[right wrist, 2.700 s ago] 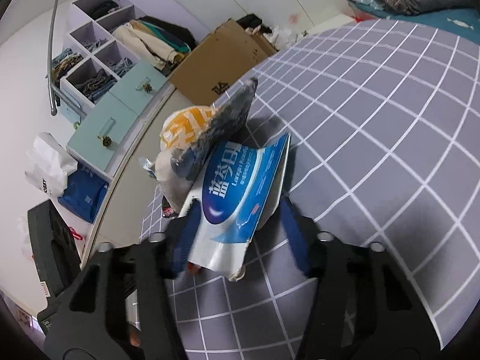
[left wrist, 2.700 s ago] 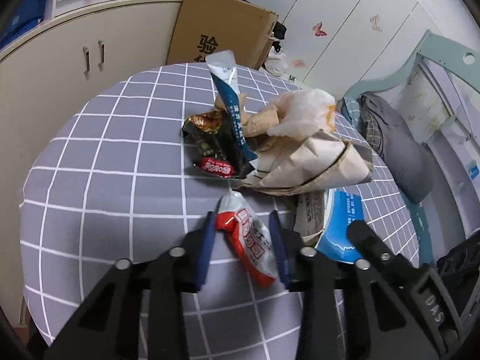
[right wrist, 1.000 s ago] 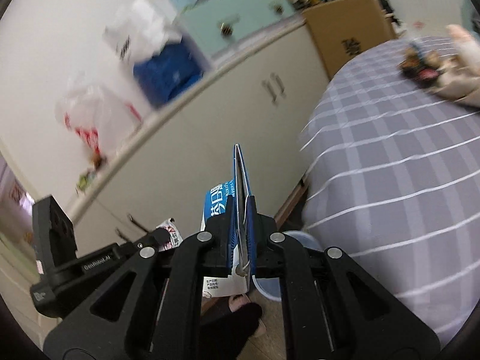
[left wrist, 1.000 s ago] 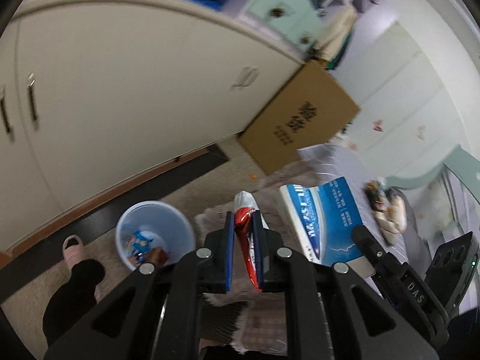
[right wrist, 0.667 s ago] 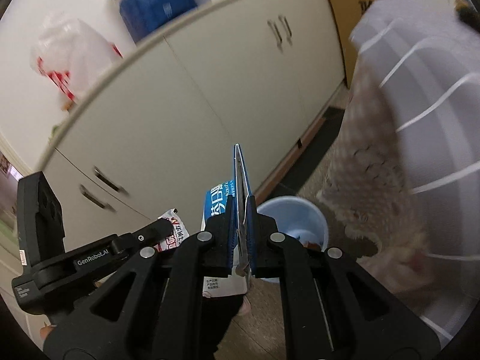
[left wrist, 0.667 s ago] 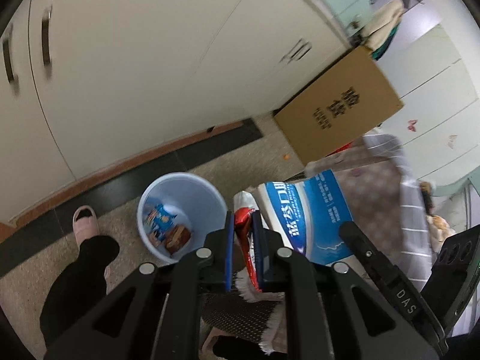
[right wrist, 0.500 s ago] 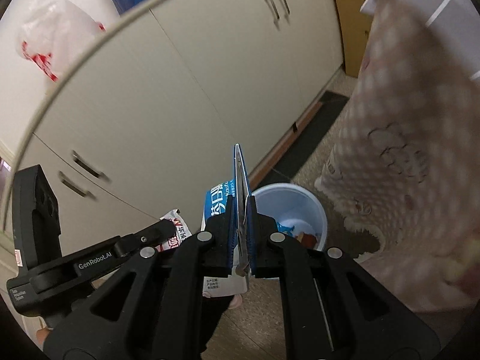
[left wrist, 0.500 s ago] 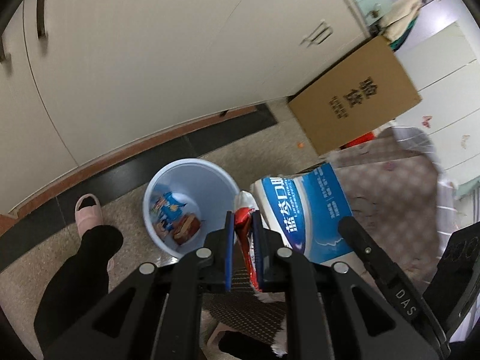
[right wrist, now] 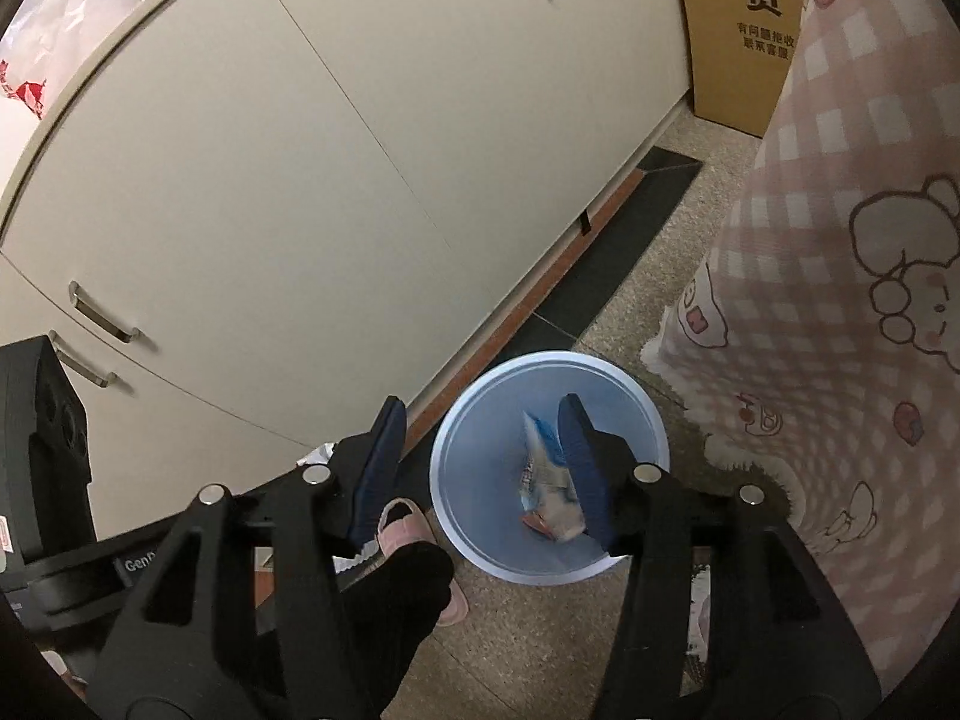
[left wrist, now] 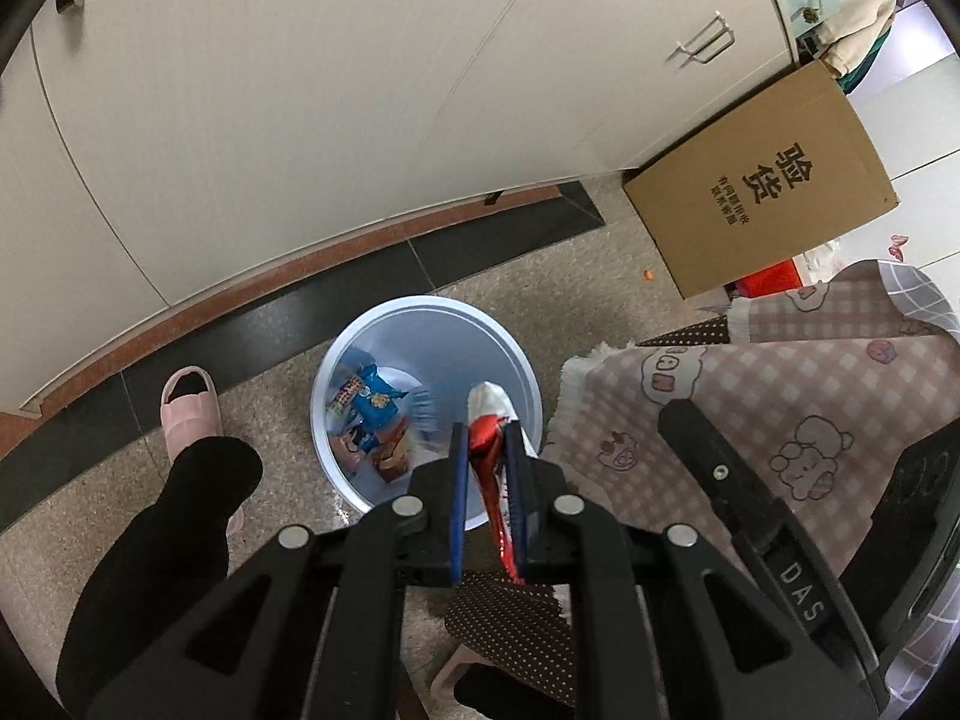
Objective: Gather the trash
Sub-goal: 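Carry both items to the wastebasket and open the right tool to drop the tissue pack, then open the left tool over the wastebasket to drop the red-white packet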
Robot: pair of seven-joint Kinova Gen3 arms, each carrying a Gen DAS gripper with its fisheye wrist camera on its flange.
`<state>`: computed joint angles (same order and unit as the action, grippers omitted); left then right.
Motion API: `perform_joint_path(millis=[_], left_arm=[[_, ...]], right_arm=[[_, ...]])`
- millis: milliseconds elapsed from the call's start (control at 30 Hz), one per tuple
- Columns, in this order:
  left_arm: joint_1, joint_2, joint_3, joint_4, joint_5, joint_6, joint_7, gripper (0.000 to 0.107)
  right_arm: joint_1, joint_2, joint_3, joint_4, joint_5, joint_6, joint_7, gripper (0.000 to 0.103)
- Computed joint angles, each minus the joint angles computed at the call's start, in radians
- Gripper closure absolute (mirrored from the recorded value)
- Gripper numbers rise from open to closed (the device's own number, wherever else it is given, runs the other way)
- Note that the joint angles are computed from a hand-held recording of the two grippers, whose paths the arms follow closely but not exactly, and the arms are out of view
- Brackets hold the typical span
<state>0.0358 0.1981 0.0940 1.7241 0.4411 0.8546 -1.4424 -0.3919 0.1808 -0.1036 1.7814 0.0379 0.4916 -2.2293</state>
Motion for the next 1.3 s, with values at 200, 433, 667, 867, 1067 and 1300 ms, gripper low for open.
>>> perform_joint_path(millis=[200, 433, 667, 867, 1067, 1300], left_arm=[[0.019, 0.024, 0.008, -0.014, -0.018, 0.003, 0.015, 0.096], [0.036, 0.05, 0.013, -0.035, -0.046, 0.015, 0.036, 0.096], [0.056, 0.07, 0.019, -0.066, -0.07, 0.023, 0.06, 0.096], [0.07, 0.075, 0.022, -0.1, -0.092, 0.032, 0.08, 0.096], [0.075, 0.083, 0.025, -0.126, -0.093, 0.059, 0.1, 0.051], [0.087, 0.069, 0.018, -0.127, -0.127, 0.071, 0.135, 0.05]], right_arm=[[-0.008, 0.004, 0.01, 0.019, 0.022, 0.0, -0.026, 0.051], [0.002, -0.01, 0.014, 0.046, 0.029, -0.002, -0.049, 0.048], [0.023, -0.028, 0.007, 0.065, 0.005, -0.008, -0.041, 0.047], [0.037, -0.042, 0.011, 0.078, 0.0, -0.012, -0.051, 0.045], [0.039, -0.05, 0.007, 0.08, 0.006, -0.006, -0.065, 0.044], [0.044, -0.056, 0.002, 0.081, -0.004, 0.006, -0.061, 0.042]])
